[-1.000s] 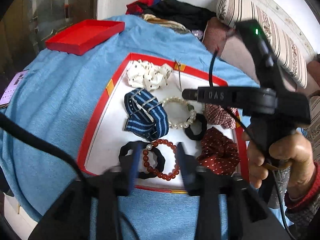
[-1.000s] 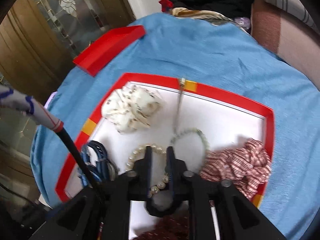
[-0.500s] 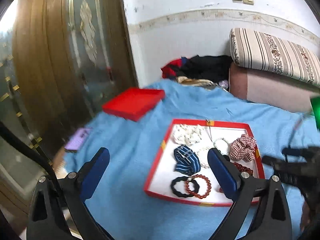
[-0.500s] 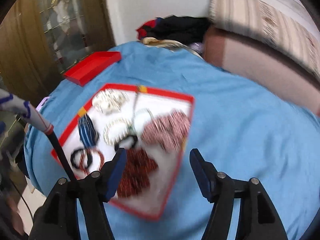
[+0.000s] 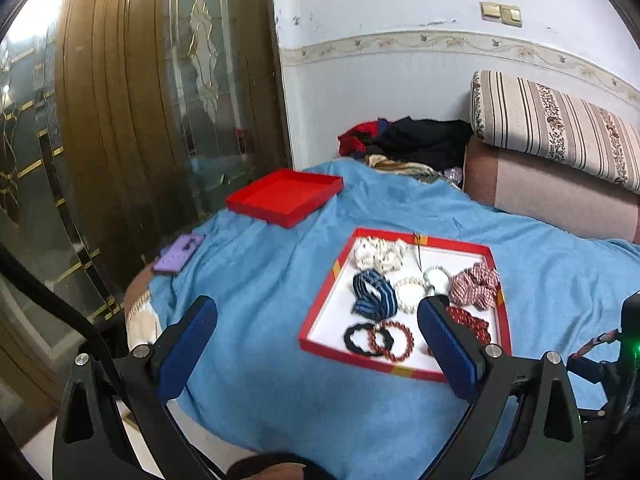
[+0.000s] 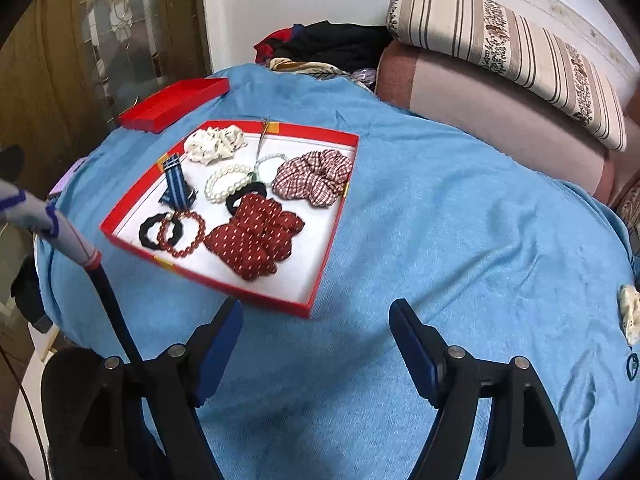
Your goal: Organize jewelry
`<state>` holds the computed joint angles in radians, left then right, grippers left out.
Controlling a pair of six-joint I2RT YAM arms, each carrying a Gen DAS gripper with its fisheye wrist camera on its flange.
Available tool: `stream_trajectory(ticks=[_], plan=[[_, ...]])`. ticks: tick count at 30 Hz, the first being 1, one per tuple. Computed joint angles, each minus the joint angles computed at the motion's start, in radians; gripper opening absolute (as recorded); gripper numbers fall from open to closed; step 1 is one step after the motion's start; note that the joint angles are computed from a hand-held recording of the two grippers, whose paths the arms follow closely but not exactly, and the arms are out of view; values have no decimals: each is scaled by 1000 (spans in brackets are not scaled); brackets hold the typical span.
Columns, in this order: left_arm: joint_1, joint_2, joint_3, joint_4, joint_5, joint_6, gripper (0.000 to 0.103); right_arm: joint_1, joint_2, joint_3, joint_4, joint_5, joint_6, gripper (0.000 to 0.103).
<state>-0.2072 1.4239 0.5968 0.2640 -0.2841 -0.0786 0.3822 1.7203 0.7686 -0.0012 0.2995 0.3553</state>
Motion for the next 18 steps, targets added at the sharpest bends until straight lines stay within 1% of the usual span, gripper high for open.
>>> stream_trajectory(ticks=[2,7,14,18], plan=[[9,1,1,-27,22,-10,100,12,-2,-2,-3,20,4,80],[-2,15,0,-48,17,-12,100,35,-10,-2,-4,63,3,80],[4,22,-3,-49,64,-30,100,22,-12,-3,-7,64,19,81],[0,36,1,-52,53,-32,100,21,-1,8,-17,71,22,81]])
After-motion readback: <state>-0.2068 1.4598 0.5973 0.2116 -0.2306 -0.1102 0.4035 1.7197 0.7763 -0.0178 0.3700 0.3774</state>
